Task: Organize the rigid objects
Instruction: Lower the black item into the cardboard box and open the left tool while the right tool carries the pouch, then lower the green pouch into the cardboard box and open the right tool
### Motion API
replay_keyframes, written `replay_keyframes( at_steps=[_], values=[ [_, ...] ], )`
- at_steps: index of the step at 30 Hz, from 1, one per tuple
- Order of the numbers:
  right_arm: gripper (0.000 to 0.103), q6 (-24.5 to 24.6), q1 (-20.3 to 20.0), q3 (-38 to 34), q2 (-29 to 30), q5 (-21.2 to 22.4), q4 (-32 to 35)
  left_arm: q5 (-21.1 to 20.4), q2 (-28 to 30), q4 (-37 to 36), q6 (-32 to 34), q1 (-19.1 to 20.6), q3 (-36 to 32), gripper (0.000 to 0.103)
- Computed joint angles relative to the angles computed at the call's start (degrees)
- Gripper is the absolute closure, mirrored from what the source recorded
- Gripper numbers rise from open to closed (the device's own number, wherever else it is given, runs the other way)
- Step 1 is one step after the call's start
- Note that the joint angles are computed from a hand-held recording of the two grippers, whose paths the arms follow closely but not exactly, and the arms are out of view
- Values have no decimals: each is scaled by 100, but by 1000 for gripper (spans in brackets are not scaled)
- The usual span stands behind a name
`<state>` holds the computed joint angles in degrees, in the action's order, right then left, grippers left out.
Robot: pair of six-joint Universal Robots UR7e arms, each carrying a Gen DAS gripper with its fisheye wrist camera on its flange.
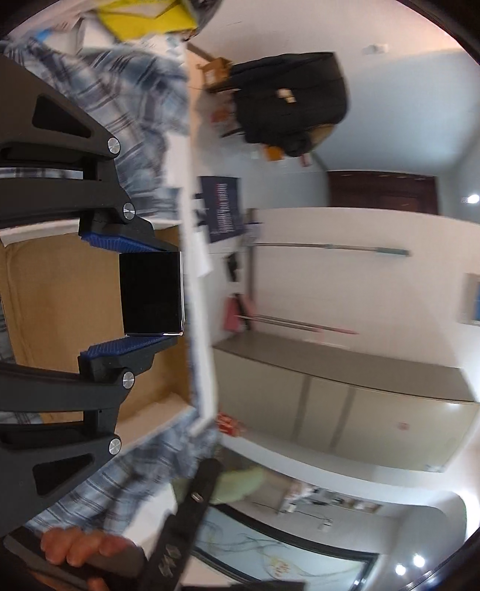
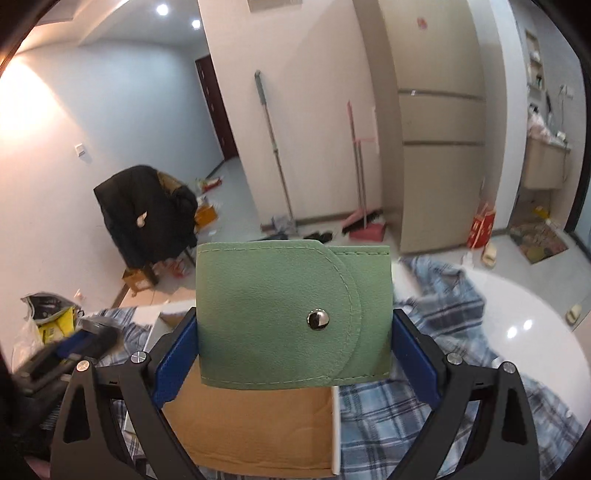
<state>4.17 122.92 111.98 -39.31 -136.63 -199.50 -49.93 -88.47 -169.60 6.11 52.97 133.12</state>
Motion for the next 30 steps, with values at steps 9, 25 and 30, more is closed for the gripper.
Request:
replay_keyframes(
  at_steps=[9, 25, 30],
  values=[
    [7, 353, -295, 61, -25, 410, 697, -210, 484, 579, -367, 530, -271, 61],
    [7, 410, -230, -62, 92, 352, 1032, 227, 787, 883, -502, 517, -281, 54],
    [7, 412, -199, -35, 53, 350, 958, 361, 605, 343, -304, 357, -133, 19]
  ],
)
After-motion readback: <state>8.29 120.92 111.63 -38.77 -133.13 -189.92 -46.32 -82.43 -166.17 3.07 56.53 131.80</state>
